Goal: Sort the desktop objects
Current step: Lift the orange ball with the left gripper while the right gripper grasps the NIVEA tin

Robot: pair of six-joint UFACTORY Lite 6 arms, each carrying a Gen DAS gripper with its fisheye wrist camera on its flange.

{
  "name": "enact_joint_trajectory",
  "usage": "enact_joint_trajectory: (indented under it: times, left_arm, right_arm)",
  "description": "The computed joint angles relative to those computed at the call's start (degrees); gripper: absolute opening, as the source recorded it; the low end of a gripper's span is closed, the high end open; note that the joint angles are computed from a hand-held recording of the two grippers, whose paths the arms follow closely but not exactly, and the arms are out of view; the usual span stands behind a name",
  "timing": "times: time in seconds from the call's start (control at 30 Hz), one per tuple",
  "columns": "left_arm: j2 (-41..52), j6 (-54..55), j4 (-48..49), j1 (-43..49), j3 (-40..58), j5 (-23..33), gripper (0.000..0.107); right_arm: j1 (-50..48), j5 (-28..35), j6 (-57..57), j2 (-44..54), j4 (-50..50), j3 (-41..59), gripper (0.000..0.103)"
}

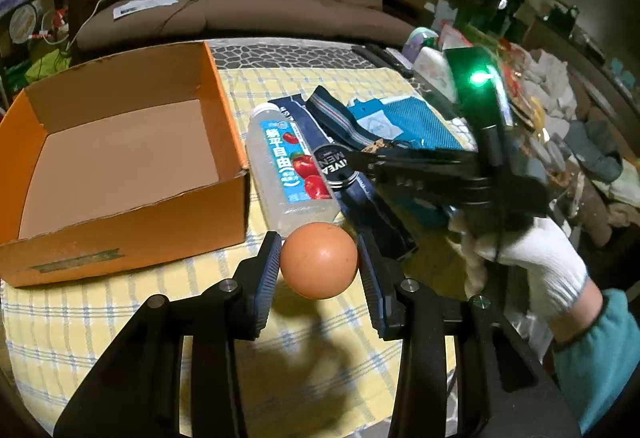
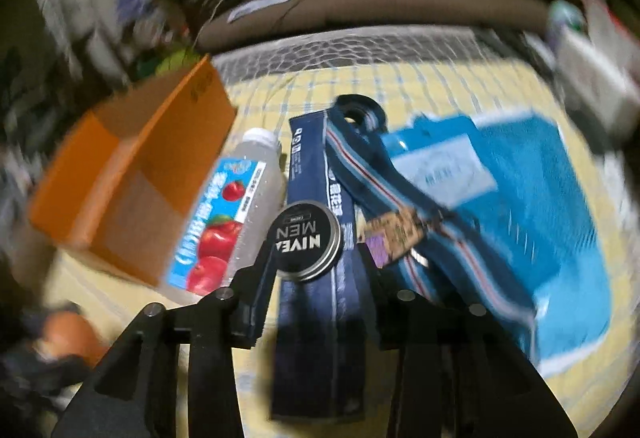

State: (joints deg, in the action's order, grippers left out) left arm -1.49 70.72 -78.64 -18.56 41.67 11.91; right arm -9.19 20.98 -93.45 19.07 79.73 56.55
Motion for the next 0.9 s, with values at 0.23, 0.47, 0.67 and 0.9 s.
enact_joint_trajectory:
  times: [0.23,0.47,0.67,0.9]
  left_arm:
    - [-1.48,7.70,-5.77,4.31,-2.64,5.70,0.037]
    - [-1.86,16.01,-12.25,10.53,-6.34,13.39,0.037]
    - [0.39,17.08,-11.70,14.45,-4.97,17.26,0.037]
    - [1.31,16.99,-11.38,16.14,-4.83,17.77,0.037]
  right_arm:
    - [2.37,-2.33,-6.56,5.52,-0.60,4.56,0.071]
    - [3.38,-5.42,-7.08,6.58,-9.90,6.42,0.078]
    - [5.48,-9.57,-19.07,8.12,-1.49,5.63,0.072]
    - [9.55,-13.21,-27.43,12.02,5.80,8.44,0.070]
